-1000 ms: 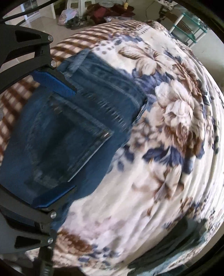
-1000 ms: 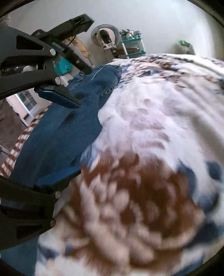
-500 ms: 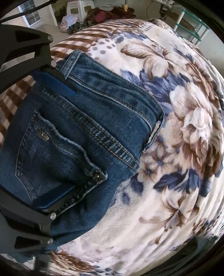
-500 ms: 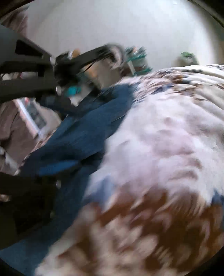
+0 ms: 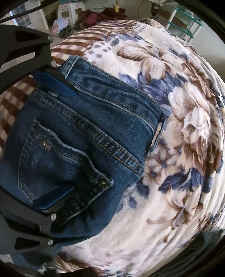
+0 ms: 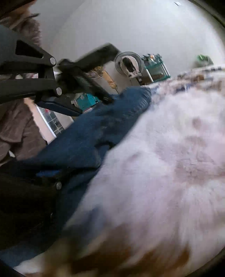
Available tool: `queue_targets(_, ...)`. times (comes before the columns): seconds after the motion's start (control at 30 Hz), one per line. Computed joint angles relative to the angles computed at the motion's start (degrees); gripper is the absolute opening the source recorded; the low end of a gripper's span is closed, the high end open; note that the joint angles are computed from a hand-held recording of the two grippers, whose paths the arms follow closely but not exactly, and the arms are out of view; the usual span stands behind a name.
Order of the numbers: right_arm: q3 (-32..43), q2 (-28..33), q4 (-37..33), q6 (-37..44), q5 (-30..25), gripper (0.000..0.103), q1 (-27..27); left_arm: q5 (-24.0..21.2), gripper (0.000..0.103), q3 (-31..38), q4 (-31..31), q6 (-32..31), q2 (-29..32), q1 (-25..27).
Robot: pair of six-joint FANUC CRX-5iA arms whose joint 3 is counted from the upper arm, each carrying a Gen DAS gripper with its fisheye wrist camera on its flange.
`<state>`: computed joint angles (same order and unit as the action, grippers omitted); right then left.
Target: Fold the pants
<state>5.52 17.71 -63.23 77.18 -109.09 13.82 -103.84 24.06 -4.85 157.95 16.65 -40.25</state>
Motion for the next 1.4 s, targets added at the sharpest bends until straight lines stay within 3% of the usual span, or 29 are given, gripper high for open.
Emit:
queue_targets(0.1, 0.07, 0.55, -1.58, -3.69, 4.52, 0.066, 0.56, 0.3, 0.103, -0.31, -0.03, -0.21, -0.28, 0.12)
queue_targets(0.23, -5.14, -6.33, -9.01, -4.89, 13.64, 0.06, -7.61, 1.9, 0.103, -2.22, -0.43, -0.17, -1.89, -0.33)
queue_targets(0.27, -5.46, -7.23, -9.04, -6.06, 13.83, 0.06, -8.71, 1.75, 0.103, -2.48, -0.58, -0.39, -2.09, -0.49)
queue_targets(0.43, -0.26, -4.68, -1.07, -5.6, 4.06, 0.06, -3.44, -1.0, 0.103, 0.83, -0.8, -0.59, -1.28, -1.35)
queue_targets(0.57, 1.77, -3.21, 3.56, -3.61, 4.88, 0.06, 1.09, 1.57, 0.103, 0.19, 3.32, 1.44, -2.22, 0.11)
queue_targets(0.67, 2.76, -5.85, 8.19, -0.44, 8.79, 0.022, 3.57, 7.78, 0.103, -4.78, 9.42, 5.61, -4.69, 3.19)
queue_targets(0.73, 3.74, -7.36, 10.23, 0.4, 8.86, 0.013, 4.65, 11.37, 0.103, -7.63, 12.99, 7.25, -5.41, 5.09)
queue_targets(0.83, 2.81, -10.9, 12.6, 2.15, 8.28, 0.006, 6.06, 12.96, 0.103, -8.02, 13.96, 8.09, -4.61, 6.33)
queue_targets(0.97, 2.39, -13.18, 16.1, 6.71, 5.07, 0.006, 8.29, 10.09, 0.103, -5.82, 12.91, 7.04, -1.76, 5.98)
queue_targets(1.07, 1.94, -11.35, 13.63, 5.4, 3.14, 0.013, 5.31, 7.25, 0.103, -3.04, 10.57, 6.15, 0.28, 4.5)
queue_targets(1.13, 2.21, -9.95, 10.51, 1.57, 2.3, 0.034, 2.27, 6.38, 0.103, -1.37, 9.89, 6.38, 1.41, 3.59)
queue_targets(1.23, 1.65, -7.29, 6.73, -2.09, 4.42, 0.054, -1.12, 6.26, 0.103, -1.58, 9.54, 6.32, 1.24, 3.17)
queue_targets(1.4, 0.99, -3.28, 4.29, -5.55, 5.14, 0.054, -0.71, 6.37, 0.103, -1.78, 9.6, 7.11, 0.91, 2.37)
